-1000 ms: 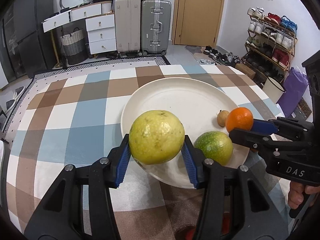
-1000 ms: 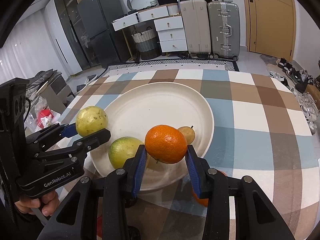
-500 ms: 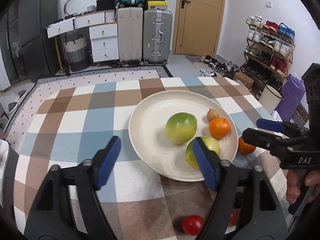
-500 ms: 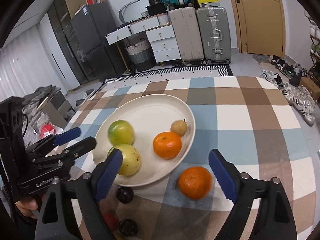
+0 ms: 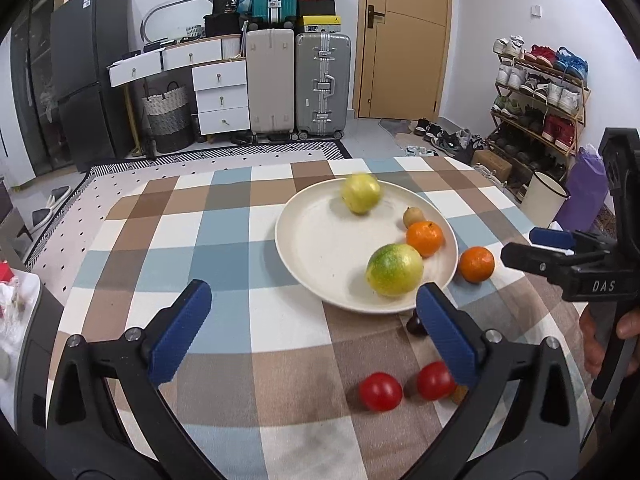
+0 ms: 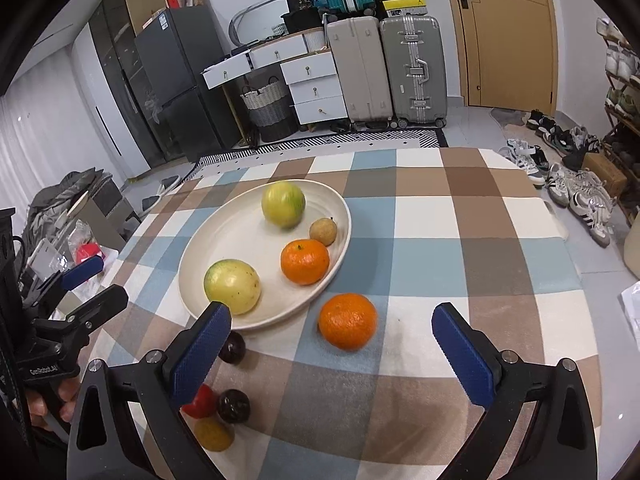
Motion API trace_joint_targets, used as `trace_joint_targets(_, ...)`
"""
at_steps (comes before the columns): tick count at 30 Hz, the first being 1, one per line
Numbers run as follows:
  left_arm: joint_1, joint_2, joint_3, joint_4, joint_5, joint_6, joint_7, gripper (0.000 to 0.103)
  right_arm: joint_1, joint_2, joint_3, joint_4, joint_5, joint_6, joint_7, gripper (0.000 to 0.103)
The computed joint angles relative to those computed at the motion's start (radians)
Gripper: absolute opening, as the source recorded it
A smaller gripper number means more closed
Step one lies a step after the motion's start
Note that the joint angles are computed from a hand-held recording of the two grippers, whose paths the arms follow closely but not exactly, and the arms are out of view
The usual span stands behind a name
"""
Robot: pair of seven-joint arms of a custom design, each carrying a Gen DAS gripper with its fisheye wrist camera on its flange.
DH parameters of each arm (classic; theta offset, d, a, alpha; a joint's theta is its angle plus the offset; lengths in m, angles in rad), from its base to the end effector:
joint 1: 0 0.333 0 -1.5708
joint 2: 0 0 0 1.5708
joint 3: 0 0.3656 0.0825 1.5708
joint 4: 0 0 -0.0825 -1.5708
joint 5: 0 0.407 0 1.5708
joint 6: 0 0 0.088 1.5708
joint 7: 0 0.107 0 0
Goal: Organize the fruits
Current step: 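Withdraw both open tools from the plate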
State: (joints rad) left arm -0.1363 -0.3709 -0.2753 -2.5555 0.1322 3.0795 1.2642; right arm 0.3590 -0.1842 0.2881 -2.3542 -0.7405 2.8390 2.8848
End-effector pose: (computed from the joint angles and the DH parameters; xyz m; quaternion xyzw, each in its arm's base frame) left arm 0.4181 -0.2064 0.5298 -0.5497 0.7165 -0.3510 0.2474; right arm 0.3946 0.3501 0.4995 -0.6504 0.6586 -0.1761 0.3350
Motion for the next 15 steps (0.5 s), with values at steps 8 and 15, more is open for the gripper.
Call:
trace_joint_targets(8,-0.019,-0.051,0.003,-0.068,-0.024,-0.019,-0.031,0.102,0.021,-0.032,-0.002,-0.027,0.066,-0.033,-0.086,0.102)
trace_joint_targets(15,0.002,-0.044,-0.029,-0.090,-0.014,-0.029,-0.071,0.102,0.029,-0.013,-0.005,-0.021,0.101,-0.065,-0.146,0.102)
